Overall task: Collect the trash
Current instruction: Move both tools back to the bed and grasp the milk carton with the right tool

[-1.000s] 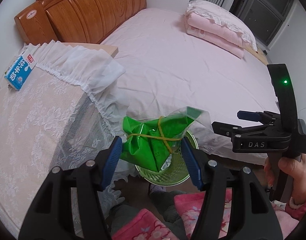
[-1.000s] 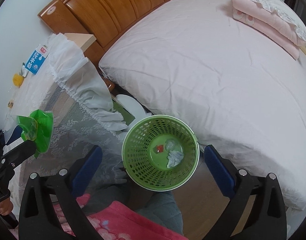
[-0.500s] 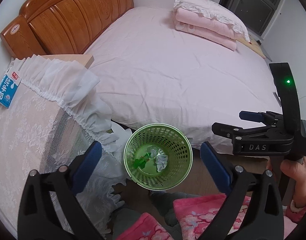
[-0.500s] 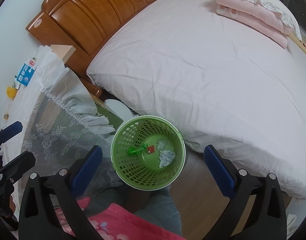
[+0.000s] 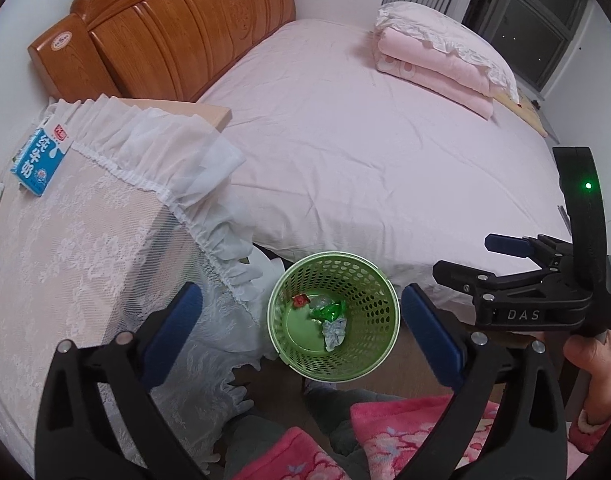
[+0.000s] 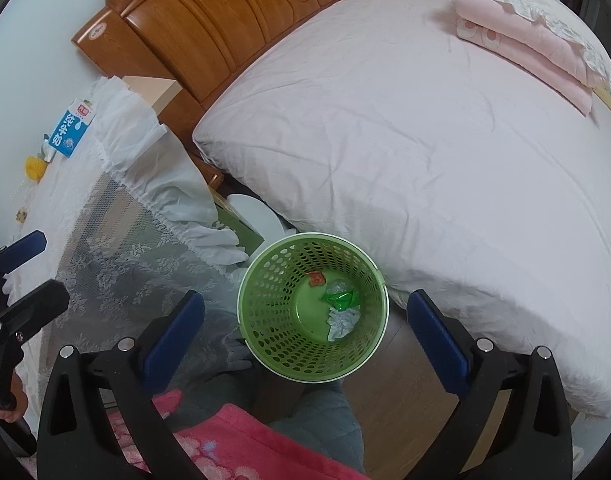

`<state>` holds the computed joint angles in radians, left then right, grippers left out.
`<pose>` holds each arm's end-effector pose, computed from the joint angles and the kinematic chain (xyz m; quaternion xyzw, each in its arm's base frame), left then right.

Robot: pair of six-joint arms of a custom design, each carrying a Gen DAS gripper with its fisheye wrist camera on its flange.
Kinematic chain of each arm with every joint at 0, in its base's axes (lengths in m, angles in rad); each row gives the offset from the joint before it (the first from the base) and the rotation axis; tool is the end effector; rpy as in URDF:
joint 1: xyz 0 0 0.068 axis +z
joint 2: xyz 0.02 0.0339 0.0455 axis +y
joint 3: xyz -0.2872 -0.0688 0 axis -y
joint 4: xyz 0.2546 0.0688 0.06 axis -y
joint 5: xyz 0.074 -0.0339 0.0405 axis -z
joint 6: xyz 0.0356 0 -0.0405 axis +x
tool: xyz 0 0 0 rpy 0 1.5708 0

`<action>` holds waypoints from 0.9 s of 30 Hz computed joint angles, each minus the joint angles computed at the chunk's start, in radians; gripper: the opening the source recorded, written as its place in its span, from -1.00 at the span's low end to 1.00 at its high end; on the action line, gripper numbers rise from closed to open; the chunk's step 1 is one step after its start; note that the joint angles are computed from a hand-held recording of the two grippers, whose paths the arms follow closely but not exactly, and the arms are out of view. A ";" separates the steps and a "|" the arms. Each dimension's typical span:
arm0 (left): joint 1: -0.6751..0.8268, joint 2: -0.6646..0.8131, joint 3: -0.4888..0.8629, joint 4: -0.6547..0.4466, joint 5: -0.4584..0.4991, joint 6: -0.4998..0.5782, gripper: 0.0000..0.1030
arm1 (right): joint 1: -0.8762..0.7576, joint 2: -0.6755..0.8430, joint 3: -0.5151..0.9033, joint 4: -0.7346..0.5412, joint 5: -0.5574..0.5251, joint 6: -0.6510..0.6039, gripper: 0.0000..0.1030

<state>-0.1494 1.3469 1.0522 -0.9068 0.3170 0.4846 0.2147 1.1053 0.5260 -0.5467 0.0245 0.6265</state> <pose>0.2517 -0.0491 0.2764 0.3301 0.9133 -0.1227 0.2046 0.1801 0.0384 0.1820 0.2020 0.9541 0.0791 0.2062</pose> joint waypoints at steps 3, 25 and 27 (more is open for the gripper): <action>0.072 0.014 0.034 -0.001 0.001 0.017 0.85 | 0.063 0.034 0.052 0.009 0.029 0.002 0.95; 0.553 0.289 0.369 0.027 0.036 0.105 0.85 | 0.315 0.537 0.606 0.052 0.051 -0.094 0.95; 0.584 0.336 0.428 0.036 0.030 0.106 0.85 | 0.329 0.602 0.700 0.034 0.052 -0.098 0.95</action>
